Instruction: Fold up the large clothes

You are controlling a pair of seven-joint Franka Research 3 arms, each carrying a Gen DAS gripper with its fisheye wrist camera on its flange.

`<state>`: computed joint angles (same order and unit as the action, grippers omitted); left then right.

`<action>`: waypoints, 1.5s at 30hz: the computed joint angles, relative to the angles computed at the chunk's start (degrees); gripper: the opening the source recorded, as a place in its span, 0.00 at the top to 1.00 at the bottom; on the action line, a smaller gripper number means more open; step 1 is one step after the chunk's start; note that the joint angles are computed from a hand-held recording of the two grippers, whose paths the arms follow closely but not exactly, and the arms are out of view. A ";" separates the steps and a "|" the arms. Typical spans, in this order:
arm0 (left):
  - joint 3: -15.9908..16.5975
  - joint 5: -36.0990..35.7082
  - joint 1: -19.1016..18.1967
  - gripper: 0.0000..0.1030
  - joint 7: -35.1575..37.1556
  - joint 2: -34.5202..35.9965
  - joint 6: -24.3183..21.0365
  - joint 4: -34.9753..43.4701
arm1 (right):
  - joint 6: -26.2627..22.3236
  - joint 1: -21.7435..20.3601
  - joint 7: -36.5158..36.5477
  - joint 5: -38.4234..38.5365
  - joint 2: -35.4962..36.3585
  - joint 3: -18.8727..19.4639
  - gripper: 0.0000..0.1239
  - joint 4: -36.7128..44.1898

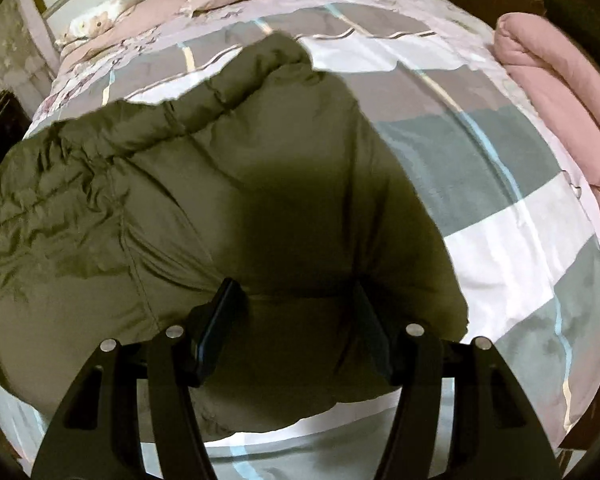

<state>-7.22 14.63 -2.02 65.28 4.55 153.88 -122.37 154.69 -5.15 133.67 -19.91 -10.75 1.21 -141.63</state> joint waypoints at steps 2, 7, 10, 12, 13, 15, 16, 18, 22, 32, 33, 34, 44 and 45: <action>-1.01 -7.18 0.25 0.42 4.79 -3.55 3.74 -3.18 | 3.48 0.22 1.48 0.43 -3.93 0.45 0.51 -2.64; -1.54 -13.78 -4.01 0.21 12.31 -8.25 8.74 -7.87 | 10.85 2.03 -4.21 5.50 -8.20 3.24 0.41 -6.59; -2.93 -12.23 -6.14 0.21 13.41 -6.34 8.07 -7.46 | 8.60 5.57 -11.62 11.56 -4.31 2.23 0.41 -4.71; -3.57 -7.08 -6.60 0.21 9.47 -4.44 7.01 -6.55 | 5.64 5.19 -13.14 11.21 -0.69 2.87 0.41 -2.66; -3.88 -4.90 -7.04 0.21 7.50 -3.09 5.95 -5.73 | 5.63 5.42 -13.89 11.49 0.21 2.50 0.41 -2.34; -4.22 -5.52 -7.45 0.24 7.14 -2.31 5.73 -5.56 | 6.37 4.65 -12.04 9.29 0.10 2.78 0.39 -2.59; -4.38 -6.33 -7.59 0.24 7.03 -2.92 5.94 -6.05 | 6.43 4.33 -10.79 8.36 -0.72 3.06 0.39 -2.89; -4.54 -8.36 -7.87 0.24 8.03 -5.40 7.47 -8.08 | 8.81 3.12 -7.25 5.88 -4.89 4.44 0.39 -5.17; -4.99 -2.88 -8.25 0.15 3.10 -15.05 11.07 -14.45 | 12.58 -2.20 -0.92 0.41 -13.91 11.68 0.31 -9.43; -11.13 10.64 -4.44 0.02 -9.49 -37.84 17.81 -28.34 | 14.98 -11.20 4.48 0.62 -37.73 26.10 0.18 -20.62; -10.54 10.68 -5.40 0.02 -9.43 -38.87 17.43 -29.10 | 14.82 -9.88 4.45 2.08 -39.03 25.75 0.18 -21.82; -9.84 10.64 -6.15 0.02 -9.11 -39.12 17.05 -29.22 | 14.76 -9.43 4.22 3.08 -39.46 25.90 0.18 -22.27; -8.76 10.15 -8.11 0.02 -9.79 -42.20 14.21 -30.98 | 14.04 -9.57 2.46 5.73 -43.14 29.78 0.18 -23.78; -8.83 10.19 -8.07 0.02 -9.93 -42.50 13.95 -31.10 | 14.05 -9.66 2.36 5.82 -43.38 29.97 0.18 -23.82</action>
